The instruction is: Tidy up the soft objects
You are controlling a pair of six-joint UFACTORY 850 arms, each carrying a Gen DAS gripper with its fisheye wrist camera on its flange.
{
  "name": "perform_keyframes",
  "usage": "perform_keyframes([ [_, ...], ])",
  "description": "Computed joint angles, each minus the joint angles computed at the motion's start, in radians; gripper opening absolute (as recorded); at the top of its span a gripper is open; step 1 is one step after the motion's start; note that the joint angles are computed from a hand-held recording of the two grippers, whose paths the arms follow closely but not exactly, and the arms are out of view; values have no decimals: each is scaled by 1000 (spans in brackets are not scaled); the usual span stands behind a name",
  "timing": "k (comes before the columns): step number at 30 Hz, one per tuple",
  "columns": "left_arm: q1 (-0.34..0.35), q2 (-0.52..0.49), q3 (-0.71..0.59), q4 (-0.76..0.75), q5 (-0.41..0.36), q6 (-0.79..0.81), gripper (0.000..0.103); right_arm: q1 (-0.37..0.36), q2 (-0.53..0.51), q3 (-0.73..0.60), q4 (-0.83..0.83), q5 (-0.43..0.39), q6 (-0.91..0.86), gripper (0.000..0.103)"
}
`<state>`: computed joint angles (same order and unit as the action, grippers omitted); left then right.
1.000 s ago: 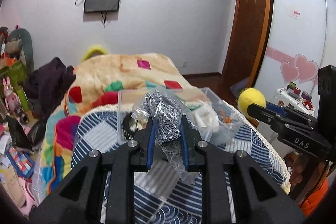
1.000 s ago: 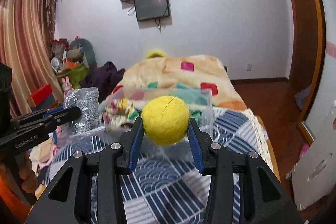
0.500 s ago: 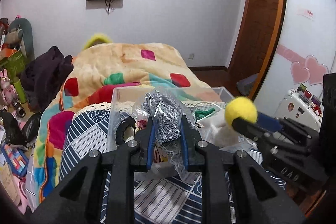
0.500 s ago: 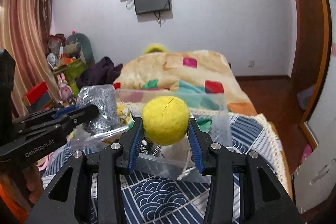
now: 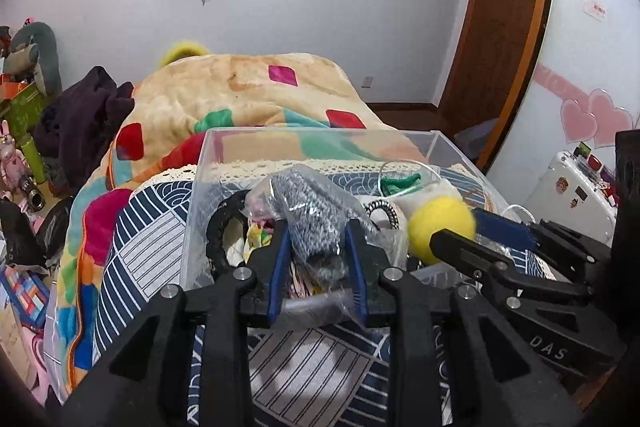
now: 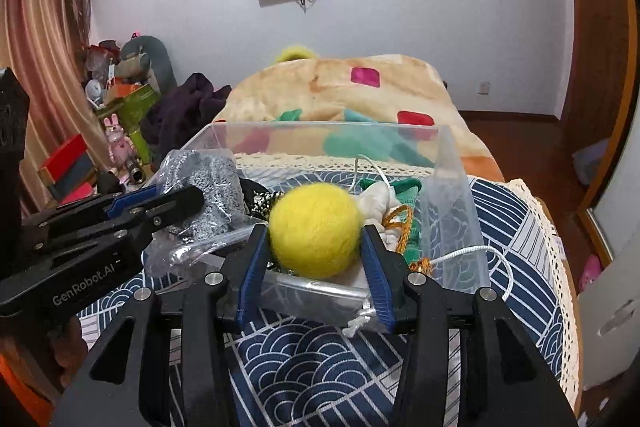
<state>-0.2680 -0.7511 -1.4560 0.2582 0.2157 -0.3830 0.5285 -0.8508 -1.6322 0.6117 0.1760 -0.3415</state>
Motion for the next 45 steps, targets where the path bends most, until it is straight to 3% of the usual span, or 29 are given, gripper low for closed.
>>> perform_keyframes([
  [3,-1,19,31,-65,14,62,31,0,5,3,6,-5,-9,49],
  [7,7,45,66,2,39,-11,31,2,26,31,-8,15,-1,52],
  [10,8,82,112,-31,78,23,31,1,51,63,-130,37,124,52],
  [20,-6,236,269,-147,232,148,31,18,177,210,-215,220,199,52],
  [23,-10,287,319,-162,272,160,32,27,215,253,-226,283,210,56],
  [27,-17,344,377,-190,328,193,47,41,254,298,-218,353,198,62],
  [31,-33,393,431,-271,388,293,62,56,276,326,-166,425,150,80],
  [36,-48,436,483,-321,445,356,78,67,300,352,-146,478,131,85],
  [40,-48,455,505,-305,461,345,88,78,315,378,-131,523,126,102],
  [45,-58,472,532,-345,495,384,100,85,332,410,-121,561,120,103],
])
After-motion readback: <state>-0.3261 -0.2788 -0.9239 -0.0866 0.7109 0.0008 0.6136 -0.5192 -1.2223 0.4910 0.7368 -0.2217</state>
